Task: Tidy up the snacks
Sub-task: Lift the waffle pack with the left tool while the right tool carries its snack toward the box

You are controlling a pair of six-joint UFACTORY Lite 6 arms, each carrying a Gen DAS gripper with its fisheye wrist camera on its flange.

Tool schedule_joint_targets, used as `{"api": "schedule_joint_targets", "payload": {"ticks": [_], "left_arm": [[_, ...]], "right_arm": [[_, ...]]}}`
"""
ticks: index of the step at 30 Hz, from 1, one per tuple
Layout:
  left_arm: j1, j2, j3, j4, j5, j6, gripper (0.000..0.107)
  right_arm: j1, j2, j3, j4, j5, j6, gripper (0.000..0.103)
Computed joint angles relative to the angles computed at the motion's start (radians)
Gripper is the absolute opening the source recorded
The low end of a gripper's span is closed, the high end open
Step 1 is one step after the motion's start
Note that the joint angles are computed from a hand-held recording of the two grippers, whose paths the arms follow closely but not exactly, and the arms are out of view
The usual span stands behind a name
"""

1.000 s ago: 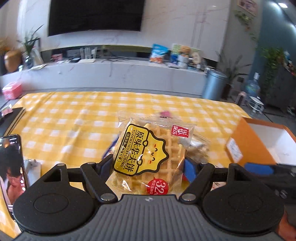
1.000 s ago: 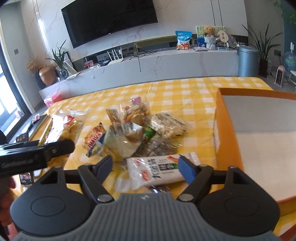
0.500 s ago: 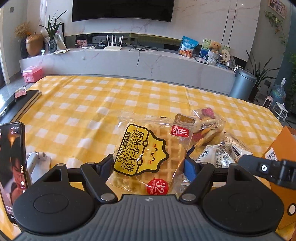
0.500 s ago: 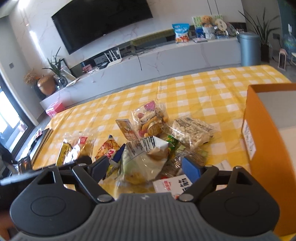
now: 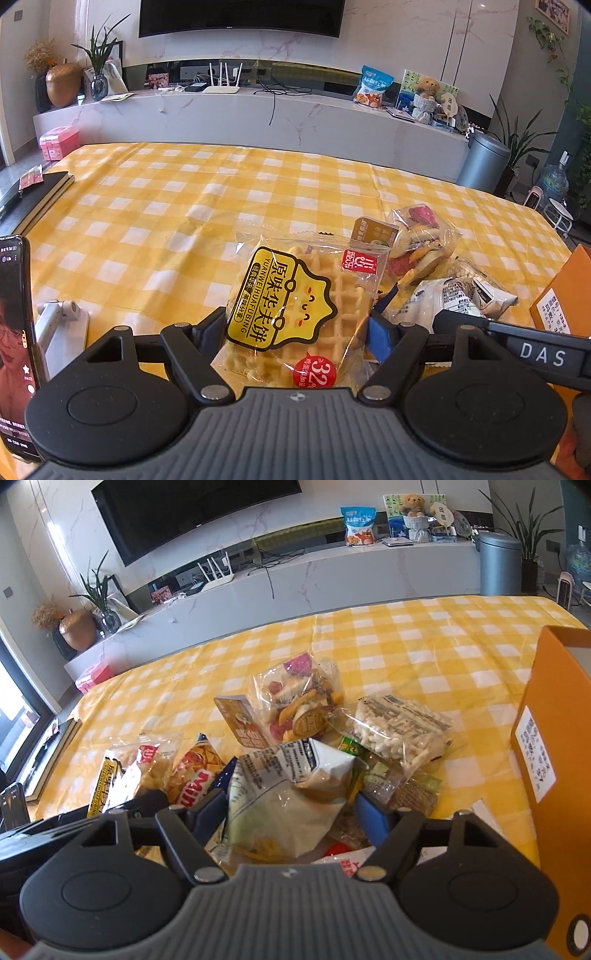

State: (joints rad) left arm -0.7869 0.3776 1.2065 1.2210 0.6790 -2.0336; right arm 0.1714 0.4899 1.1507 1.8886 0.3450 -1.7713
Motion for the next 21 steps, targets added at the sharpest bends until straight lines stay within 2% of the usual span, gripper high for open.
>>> {"api": "schedule_joint_targets", "payload": {"ticks": [4,6,8,15,21], "left_arm": [[-0.011,0.01,0.018,-0.01,0.008,0.017,0.088],[-0.02,0.011,0.027,-0.019,0.017,0.027,0.088],[-0.031,0.007,0.034,-0.029,0.031,0.041,0.088],[-0.101,-0.008,0.081,-0.069,0.111,0.098,0.088],[-0.172,0.009,0.165,-0.105,0.175,0.157,0.088]], "right_arm": [[-0.004,-0.009,-0.017,0.054,0.008,-0.089,0.058],[-0.014,-0.024,-0.035,0.062,0.034,-0.116,0.041],[-0.025,-0.042,-0.048,0.026,0.053,-0.094,0.039],[-0.097,-0.17,-0.159,0.005,0.142,-0.199,0.025],[-0.228,-0.259,-0.207,-0.163,0.261,-0.142,0.023]]}}
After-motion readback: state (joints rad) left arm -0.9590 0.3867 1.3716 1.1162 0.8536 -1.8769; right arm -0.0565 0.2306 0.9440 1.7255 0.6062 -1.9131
